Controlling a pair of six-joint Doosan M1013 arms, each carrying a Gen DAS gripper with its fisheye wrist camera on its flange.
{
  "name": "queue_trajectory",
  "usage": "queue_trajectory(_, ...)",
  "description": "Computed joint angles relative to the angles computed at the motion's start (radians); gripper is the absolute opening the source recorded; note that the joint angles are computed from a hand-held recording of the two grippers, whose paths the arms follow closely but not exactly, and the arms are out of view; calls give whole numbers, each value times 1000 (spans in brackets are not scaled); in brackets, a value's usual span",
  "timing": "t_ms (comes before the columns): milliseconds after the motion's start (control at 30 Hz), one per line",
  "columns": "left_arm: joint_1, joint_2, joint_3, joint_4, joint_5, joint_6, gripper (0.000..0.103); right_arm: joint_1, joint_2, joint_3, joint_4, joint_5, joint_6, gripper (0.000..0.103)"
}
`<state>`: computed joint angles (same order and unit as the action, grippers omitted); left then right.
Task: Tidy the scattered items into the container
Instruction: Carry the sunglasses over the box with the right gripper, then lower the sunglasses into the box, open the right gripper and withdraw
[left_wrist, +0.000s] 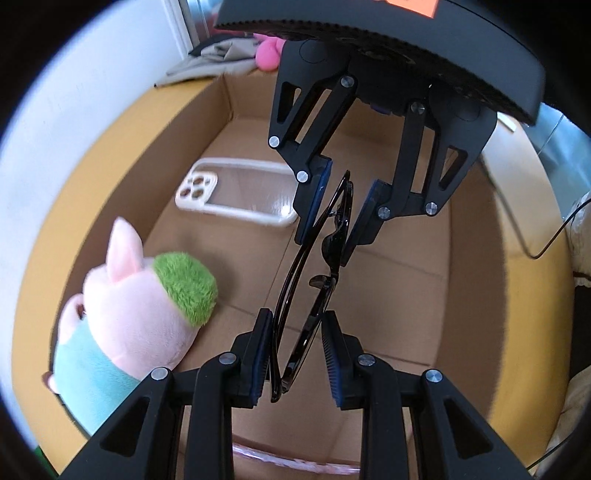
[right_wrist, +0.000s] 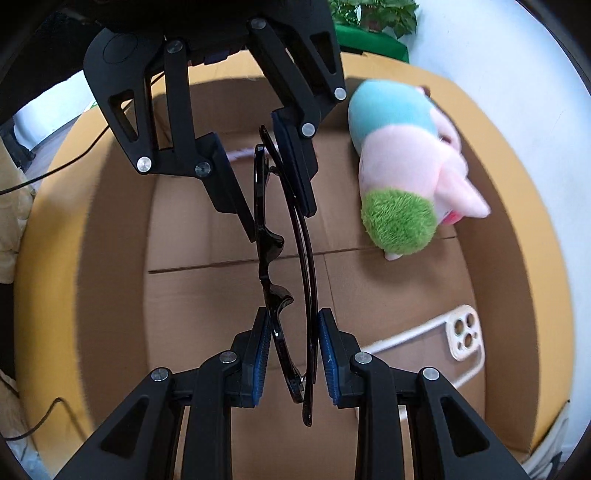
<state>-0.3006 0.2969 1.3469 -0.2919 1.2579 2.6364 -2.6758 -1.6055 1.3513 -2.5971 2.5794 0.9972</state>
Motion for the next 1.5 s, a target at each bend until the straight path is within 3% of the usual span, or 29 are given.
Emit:
queue_trajectory(333,10,51,-11,43,42,-13,26,12,-35,-24,-20,-16,-18,28)
queue_trajectory(733,18,36,6,-3,29,-44,36,10,-34,-25,-13,-29,30,29)
queue_trajectory(767,22,30,8,-20,23,-48,37,9,-31,-25,0,-33,48,33)
queue_trajectory(800,27,20,11,-38,10,-54,41,6,-26,-27,23,-40,80,44)
queue_trajectory(900,41,-19,27,-73,-35,-57,46,-2,-4,-20,60,-78,157,75)
queue_trajectory(1000,56,-80,68,-114,-103,-54,49,-8,19,6,58,-112,200,89)
queue_trajectory(1200,68,-238,194,-161,-299,-144,62,-21,74,120,83,-152,381,100)
queue_trajectory(1300,87,-294,242,-213,-357,-253,65,3,91,218,31,-139,569,103)
queue_trajectory(1367,94,-342,296,-304,-391,-290,67,43,74,286,-60,-120,659,103)
queue_trajectory(1400,84,-363,319,-318,-425,-328,77,62,68,308,-120,-114,680,103)
queue_trajectory(1500,36,-420,400,-284,-573,-476,81,91,56,387,-307,-70,791,103)
